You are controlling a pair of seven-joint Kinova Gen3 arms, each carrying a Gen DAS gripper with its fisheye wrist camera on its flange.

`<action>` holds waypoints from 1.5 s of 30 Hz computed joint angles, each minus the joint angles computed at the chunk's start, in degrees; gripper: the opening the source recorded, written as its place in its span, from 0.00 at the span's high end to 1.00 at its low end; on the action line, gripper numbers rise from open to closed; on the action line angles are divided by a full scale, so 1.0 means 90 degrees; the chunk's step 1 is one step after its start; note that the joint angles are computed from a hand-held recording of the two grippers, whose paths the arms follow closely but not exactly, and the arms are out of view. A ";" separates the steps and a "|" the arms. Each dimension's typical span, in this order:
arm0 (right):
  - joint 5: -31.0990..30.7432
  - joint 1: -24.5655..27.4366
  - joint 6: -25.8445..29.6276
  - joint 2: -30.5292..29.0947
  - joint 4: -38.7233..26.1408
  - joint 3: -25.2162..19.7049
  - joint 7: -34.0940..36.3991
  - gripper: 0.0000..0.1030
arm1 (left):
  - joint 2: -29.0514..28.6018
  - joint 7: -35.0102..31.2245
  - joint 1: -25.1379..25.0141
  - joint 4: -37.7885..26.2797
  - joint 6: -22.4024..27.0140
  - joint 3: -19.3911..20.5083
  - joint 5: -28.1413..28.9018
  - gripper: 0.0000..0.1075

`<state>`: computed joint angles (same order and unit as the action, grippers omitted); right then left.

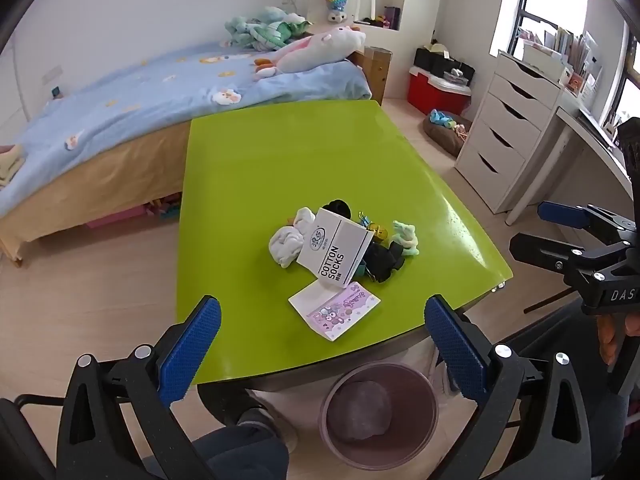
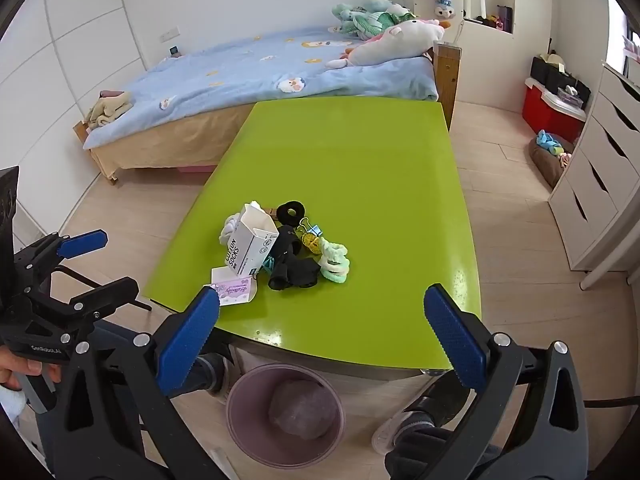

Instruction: Collect trash

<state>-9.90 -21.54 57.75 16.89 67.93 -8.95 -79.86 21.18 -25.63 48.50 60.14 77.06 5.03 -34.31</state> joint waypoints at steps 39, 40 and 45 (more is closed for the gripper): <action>0.0029 -0.0049 0.0137 0.0003 -0.0084 -0.0004 0.0068 0.03 | -0.0057 0.0192 0.0023 0.0104 -0.0100 0.0021 -0.0072 0.09; 0.0040 -0.0055 0.0126 -0.0001 -0.0075 -0.0002 0.0065 0.03 | -0.0060 0.0178 0.0012 0.0100 -0.0098 0.0024 -0.0063 0.09; 0.0015 -0.0042 0.0127 -0.0002 -0.0058 -0.0007 0.0072 0.03 | -0.0072 0.0173 -0.0001 0.0110 -0.0111 0.0027 -0.0049 0.09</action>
<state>-9.76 -21.91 58.89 16.87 67.41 -9.01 -79.21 20.53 -24.07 48.49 61.13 76.06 5.27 -34.75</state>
